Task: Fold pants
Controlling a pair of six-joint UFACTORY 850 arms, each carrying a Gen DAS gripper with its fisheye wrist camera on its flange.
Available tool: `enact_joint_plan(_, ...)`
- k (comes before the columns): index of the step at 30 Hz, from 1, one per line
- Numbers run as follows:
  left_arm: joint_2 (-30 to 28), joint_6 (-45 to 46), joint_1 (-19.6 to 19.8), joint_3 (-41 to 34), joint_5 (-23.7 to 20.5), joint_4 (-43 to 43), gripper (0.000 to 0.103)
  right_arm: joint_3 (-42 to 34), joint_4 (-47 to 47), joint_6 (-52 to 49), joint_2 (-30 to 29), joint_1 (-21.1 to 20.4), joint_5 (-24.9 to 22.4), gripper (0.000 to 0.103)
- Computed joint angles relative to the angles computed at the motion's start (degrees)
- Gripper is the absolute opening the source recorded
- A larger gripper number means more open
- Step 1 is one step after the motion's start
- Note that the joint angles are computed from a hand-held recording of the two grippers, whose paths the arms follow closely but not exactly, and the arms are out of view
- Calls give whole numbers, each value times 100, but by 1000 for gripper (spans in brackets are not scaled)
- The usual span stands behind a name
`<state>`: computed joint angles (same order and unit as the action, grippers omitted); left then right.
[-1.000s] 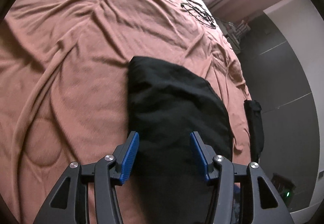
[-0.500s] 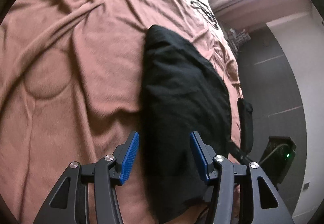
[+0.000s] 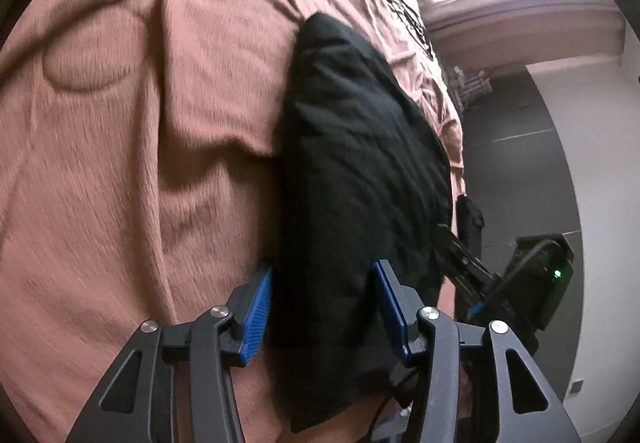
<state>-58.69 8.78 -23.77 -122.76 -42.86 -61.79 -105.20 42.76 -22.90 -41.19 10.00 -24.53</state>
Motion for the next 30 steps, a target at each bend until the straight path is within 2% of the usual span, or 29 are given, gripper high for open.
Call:
enact_joint_plan(3, 80, 210, 5, 196, 15, -228, 48, -85, 139, -77, -99, -12, -220, 53)
enact_joint_plan(6, 123, 231, 12, 288, -33, -270, 23, -58, 331, -245, -118, -5, -268, 53)
enact_joint_plan(7, 166, 257, 11, 351, -34, -250, 20, -36, 308, -264, -107, 11, -226, 52)
enact_joint_plan(9, 178, 253, 20, 314, -75, -161, 16, -49, 197, -203, -103, 36, -210, 45)
enact_joint_plan(12, 221, 271, 58, 280, -141, -127, 15, -91, 117, -92, -95, 50, -260, 38)
enact_joint_plan(20, 437, 336, 178, 502, -246, -68, 14, -65, -144, 298, -61, 163, -310, 37)
enact_joint_plan(26, 269, 171, 263, 112, -590, 246, 14, 149, 124, 345, 61, 261, -285, 35)
enact_joint_plan(30, 206, 216, 372, -30, -881, 363, 14, 411, 815, 79, 167, 271, -318, 33)
